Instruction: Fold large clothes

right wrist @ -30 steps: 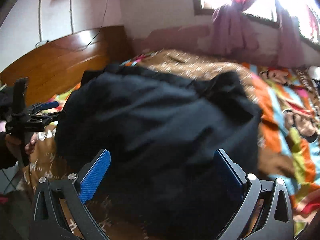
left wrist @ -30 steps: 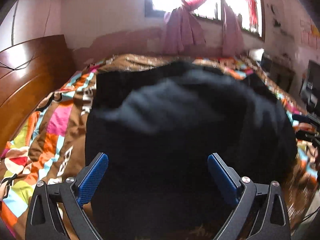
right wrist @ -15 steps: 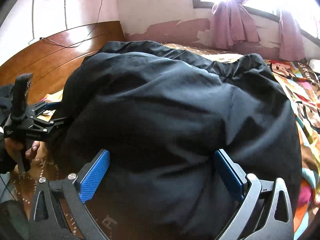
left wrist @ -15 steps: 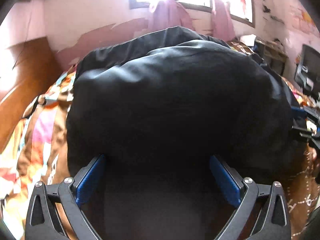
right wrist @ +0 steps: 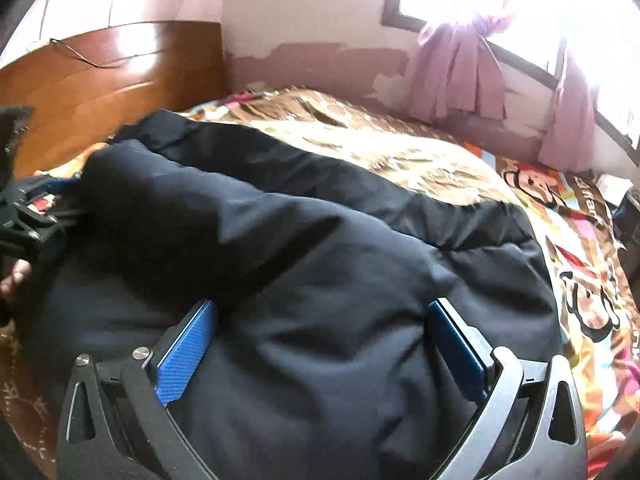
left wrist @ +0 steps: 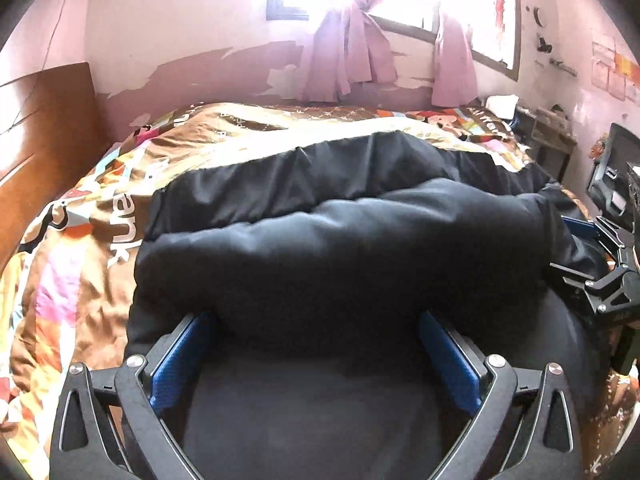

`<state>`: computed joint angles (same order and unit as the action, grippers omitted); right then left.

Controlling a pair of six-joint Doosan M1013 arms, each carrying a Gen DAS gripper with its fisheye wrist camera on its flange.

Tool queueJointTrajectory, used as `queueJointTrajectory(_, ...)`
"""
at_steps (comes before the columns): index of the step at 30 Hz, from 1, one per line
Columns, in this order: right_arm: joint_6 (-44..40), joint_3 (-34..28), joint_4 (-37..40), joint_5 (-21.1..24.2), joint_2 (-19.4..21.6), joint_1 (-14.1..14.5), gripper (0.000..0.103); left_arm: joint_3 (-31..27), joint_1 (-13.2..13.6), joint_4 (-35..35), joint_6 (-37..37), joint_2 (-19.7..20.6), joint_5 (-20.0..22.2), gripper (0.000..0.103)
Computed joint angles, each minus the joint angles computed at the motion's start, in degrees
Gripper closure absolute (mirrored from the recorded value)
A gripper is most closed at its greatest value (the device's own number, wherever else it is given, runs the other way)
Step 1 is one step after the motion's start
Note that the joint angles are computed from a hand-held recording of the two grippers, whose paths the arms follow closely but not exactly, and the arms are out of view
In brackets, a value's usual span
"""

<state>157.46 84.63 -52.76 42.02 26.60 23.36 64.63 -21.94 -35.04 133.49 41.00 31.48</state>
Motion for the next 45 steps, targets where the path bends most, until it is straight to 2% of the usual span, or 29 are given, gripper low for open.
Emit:
queueJointTrajectory(2, -0.6, 0.4, 3.9, -0.9, -0.5, -1.4, 0.002, -1.2, -0.6, 4.7, -3.9, 0.6, 0.2, 0.000)
queueJointTrajectory(6, -1.7, 0.2, 4.3, 0.9, -0.7, -2.7, 0.002, -4.4, -1.1, 10.1, -10.6, 2.1, 2.8, 0.000)
queueJointTrajectory(11, -6.9, -1.0, 9.2, 1.4, -0.1, -4.7, 0.002, -10.7, -0.2, 10.1, -16.9, 5.3, 9.5, 0.000)
queueJointTrajectory(18, -14.1, -0.9, 22.3, -3.8, 0.3, -8.5, 0.001, -18.9, 0.0, 11.9, -23.0, 10.2, 17.0, 0.000)
queueJointTrajectory(20, -14.1, -0.6, 23.0, -5.6, 0.6, -8.7, 0.001, -18.2, -0.2, 12.4, -22.3, 10.2, 15.6, 0.000)
queueJointTrajectory(26, -7.6, 1.3, 16.9, -10.0, 1.1, -8.4, 0.001, -16.2, 0.5, 7.2, -20.0, 10.1, 13.8, 0.000)
queueJointTrajectory(30, -5.9, 2.7, 16.3, -13.9, 0.9, -9.0, 0.001, -15.0, 0.3, 6.9, -19.2, 9.7, 11.8, 0.000)
queueJointTrajectory(33, -1.8, 3.9, 13.0, -16.6, 0.9, -9.2, 0.001, -14.7, 0.2, 6.4, -18.8, 9.8, 10.7, 0.000)
queueJointTrajectory(45, 1.8, 4.8, 10.6, -20.1, 1.4, -9.8, 0.000, -15.5, 0.4, 5.4, -18.6, 10.7, 10.4, 0.000)
